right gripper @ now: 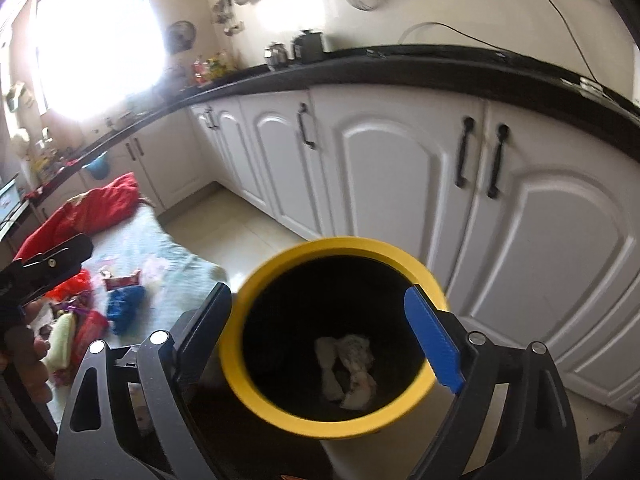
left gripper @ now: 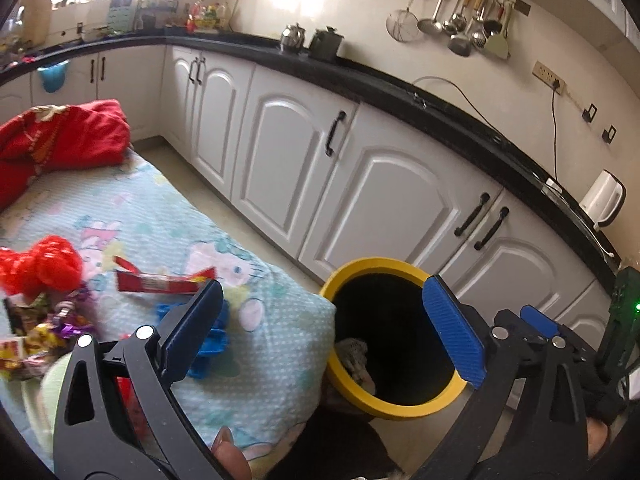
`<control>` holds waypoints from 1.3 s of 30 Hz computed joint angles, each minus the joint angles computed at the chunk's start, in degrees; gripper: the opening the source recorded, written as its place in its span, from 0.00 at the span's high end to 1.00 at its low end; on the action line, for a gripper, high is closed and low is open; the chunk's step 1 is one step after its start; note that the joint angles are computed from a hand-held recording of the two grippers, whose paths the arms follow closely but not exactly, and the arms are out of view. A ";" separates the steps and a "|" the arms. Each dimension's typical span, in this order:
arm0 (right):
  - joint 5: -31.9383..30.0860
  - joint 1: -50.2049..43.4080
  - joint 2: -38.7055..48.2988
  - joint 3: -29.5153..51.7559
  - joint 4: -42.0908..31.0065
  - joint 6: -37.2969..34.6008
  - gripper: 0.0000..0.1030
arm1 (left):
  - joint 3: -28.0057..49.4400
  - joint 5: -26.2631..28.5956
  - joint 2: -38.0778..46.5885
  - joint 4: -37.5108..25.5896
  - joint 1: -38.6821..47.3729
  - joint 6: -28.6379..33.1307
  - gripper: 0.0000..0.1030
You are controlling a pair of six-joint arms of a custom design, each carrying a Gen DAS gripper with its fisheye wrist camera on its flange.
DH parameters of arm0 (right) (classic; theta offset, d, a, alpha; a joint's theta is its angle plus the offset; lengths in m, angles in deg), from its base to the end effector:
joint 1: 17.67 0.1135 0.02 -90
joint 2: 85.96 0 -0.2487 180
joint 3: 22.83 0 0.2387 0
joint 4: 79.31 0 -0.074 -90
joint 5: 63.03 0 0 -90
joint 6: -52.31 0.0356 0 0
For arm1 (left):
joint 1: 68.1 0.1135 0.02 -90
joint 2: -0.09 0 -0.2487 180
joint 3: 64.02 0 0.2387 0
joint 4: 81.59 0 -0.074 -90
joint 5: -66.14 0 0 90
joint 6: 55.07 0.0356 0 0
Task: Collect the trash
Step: 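Move both open tools back toward the remaining trash on the bed, then grasp the red plastic bag with the left tool while the right tool grasps the blue cloth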
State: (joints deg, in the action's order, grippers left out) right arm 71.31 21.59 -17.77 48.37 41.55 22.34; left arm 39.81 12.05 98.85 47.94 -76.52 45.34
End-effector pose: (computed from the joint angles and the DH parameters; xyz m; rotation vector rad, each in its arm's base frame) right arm 0.1872 0.1208 0.2743 0.6623 2.1058 -0.0697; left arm 0.3608 -0.0745 0.3072 0.6668 2.1829 -0.7170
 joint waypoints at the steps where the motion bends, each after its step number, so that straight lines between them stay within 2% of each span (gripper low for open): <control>1: 0.15 0.49 1.13 1.10 0.21 -0.47 0.17 | -0.11 0.21 -0.28 0.22 0.81 0.28 0.11; 20: -4.26 6.06 21.18 20.25 6.92 -10.82 0.17 | 7.75 4.65 5.70 -0.84 17.39 2.07 0.11; 34: -11.17 3.66 37.48 33.19 11.28 -15.55 0.17 | 22.27 2.38 19.27 -3.80 25.56 2.35 0.11; 39: -13.49 1.92 42.69 37.28 12.15 -15.88 0.17 | 30.78 0.68 26.44 -6.94 26.84 2.32 0.11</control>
State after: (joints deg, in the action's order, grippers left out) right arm 57.82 23.51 24.92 85.66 53.70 6.46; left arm 70.60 12.72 125.29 41.00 -49.68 47.66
